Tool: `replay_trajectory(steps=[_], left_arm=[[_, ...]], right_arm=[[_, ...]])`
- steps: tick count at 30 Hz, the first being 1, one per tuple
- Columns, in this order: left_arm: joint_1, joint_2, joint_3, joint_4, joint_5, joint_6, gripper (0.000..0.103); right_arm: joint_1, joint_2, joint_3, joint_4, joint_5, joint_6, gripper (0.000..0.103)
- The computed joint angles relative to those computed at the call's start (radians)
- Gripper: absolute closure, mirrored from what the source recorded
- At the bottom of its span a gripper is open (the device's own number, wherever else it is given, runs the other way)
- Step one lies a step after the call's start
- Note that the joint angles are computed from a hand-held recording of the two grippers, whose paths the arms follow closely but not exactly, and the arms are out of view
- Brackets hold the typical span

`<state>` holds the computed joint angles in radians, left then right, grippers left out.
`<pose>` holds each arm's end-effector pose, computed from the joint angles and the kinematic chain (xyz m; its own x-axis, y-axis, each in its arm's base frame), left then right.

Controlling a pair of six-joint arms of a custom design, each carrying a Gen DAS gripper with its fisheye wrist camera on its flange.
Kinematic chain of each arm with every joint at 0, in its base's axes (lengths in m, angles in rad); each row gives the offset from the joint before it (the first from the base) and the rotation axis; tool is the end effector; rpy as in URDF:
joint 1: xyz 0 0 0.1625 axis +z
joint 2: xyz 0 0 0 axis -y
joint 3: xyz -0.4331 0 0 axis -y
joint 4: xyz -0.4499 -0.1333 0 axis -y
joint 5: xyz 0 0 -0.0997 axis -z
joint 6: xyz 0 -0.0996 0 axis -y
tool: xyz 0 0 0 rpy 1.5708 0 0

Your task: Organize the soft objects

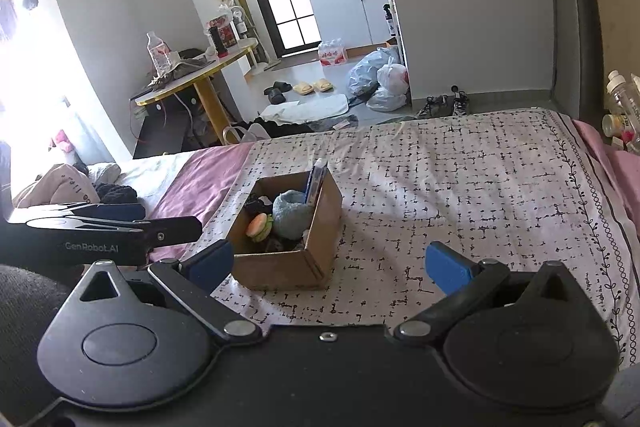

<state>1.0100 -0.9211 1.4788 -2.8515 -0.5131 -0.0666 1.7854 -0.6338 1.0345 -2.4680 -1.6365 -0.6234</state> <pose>-0.2130 -0.7529 0.2986 -0.7472 -0.2688 -0.6078 0.3499 0.6185 -0.7036 0.3151 -0.8507 0.2036 -0.6877 -0.6493 0.3250 -0.7251 0.5913 -0.3531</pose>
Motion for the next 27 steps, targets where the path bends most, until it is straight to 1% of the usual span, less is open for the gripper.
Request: replay_trajectory(steps=[3, 9, 13, 17, 27], left_arm=[[-0.002, 0.003, -0.003, 0.004, 0.012, 0.005, 0.000], [-0.001, 0.002, -0.004, 0.011, 0.012, 0.003, 0.000], [-0.002, 0.002, -0.004, 0.007, 0.018, 0.009, 0.000], [-0.001, 0.000, -0.003, 0.016, 0.020, -0.008, 0.000], [-0.003, 0.002, -0.008, 0.036, 0.020, -0.019, 0.000]], right_arm=[[0.001, 0.002, -0.005, 0.010, -0.004, 0.012, 0.000], [0.002, -0.011, 0.015, -0.008, 0.002, -0.011, 0.000], [0.003, -0.012, 0.014, -0.004, 0.004, -0.004, 0.000], [0.000, -0.015, 0.009, 0.014, 0.013, 0.013, 0.000], [0.000, -0.017, 0.014, 0.002, 0.007, 0.013, 0.000]])
